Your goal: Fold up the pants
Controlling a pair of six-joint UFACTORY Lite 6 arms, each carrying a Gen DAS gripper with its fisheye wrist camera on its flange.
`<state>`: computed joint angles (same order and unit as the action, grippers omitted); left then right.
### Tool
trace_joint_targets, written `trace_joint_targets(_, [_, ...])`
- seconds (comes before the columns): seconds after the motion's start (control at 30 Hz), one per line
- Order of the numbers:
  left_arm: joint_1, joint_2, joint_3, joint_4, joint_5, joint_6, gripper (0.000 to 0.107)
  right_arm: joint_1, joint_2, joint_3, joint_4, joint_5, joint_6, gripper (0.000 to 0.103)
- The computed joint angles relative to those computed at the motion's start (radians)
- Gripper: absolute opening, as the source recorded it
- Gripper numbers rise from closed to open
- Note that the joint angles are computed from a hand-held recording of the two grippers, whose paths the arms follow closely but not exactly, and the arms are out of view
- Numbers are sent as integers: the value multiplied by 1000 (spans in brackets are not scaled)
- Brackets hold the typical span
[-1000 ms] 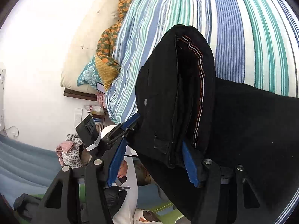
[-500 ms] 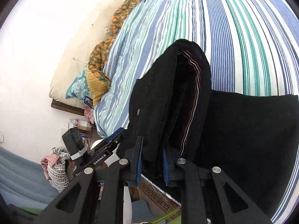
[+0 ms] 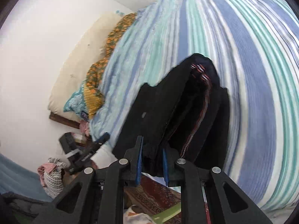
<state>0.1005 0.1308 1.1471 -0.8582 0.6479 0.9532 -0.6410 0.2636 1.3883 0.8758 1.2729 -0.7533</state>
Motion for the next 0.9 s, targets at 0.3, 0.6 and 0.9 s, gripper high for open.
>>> trace_joint_targets(0.3, [-88,-72,-23,140,-65,-67,59,-68,-22,-77,-34,-133,11,41])
trace_joint_targets(0.6, [-282,-76,-109,341,-223,-219,64,202,177,380,-78,-231,112,41])
trace_joint_targets(0.9, [-189,-122,-101,207,-102,-139,68,144,-39,-2,-193,-459,14,39])
